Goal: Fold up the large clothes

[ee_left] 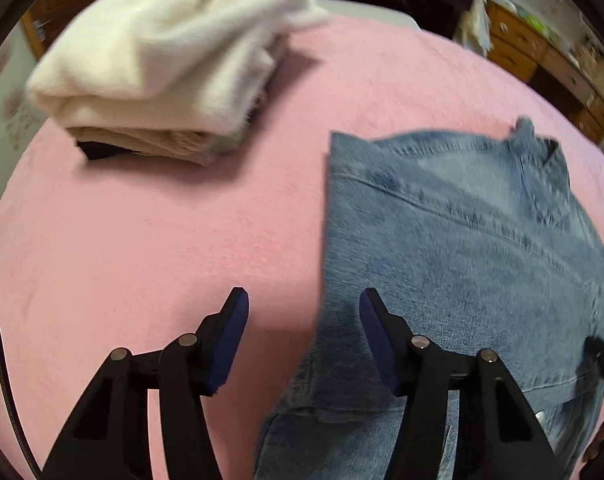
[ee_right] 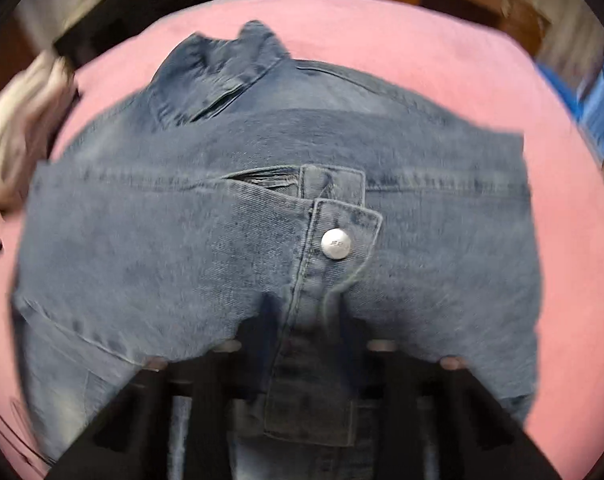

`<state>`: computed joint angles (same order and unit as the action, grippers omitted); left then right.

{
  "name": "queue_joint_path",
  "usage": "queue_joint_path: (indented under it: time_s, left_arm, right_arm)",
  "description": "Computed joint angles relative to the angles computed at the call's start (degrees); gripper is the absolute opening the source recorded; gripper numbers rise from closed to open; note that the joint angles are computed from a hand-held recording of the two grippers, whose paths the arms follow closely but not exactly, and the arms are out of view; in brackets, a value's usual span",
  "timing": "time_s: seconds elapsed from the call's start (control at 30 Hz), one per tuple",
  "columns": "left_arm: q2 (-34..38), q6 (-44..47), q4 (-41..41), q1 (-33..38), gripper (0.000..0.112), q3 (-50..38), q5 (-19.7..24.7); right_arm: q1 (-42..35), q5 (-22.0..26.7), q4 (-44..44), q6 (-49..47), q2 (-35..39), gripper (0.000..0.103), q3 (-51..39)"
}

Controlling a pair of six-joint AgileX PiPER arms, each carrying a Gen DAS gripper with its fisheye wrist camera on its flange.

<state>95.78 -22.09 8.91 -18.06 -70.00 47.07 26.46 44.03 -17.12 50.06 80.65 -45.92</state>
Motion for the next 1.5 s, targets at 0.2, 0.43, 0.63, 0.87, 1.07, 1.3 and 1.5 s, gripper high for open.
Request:
queue_joint_path:
  time_s: [0.2, 0.43, 0.63, 0.87, 1.07, 1.3, 1.5]
  left_arm:
    - [8.92, -1.91, 0.02, -2.05, 0.056, -5.46, -0.42]
    - [7.99, -8.76, 4.27, -3.61, 0.005, -5.75, -3.37]
    - [4.4, -18.92, 16.18, -4.46, 0.0, -2.22, -6.44]
    - [6.85, -13.23, 8.37, 0.25, 0.004, -4.4, -4.25]
    - [0.93, -7.66, 7.47, -3.18, 0.01, -1.31, -5.52]
    - [-5.71, -0.74, -0.62, -10.79, 0.01, 2.83, -6.46]
    - [-1.18, -1.97, -0.96, -17.82, 0.01, 4.08, -6.62]
  right_arm:
    - [3.44, 3.82, -5.5, 3.59, -3.38, 0.013, -1.08]
    - [12.08, 14.67, -21.35, 14.02, -3.62, 0.012, -10.51]
    - [9.0, 15.06, -24.51, 17.11, 0.7, 0.012, -12.58]
    - [-4.33, 7.98, -6.02, 6.45, 6.02, 0.024, -9.32]
    - [0.44, 11.08, -9.97, 12.23, -4.23, 0.03, -5.95]
    - [14.27, 8.1, -12.55, 18.35, -3.14, 0.03, -7.96]
    - [17.2, 2.89, -9.93, 16.39, 6.98, 0.027, -13.02]
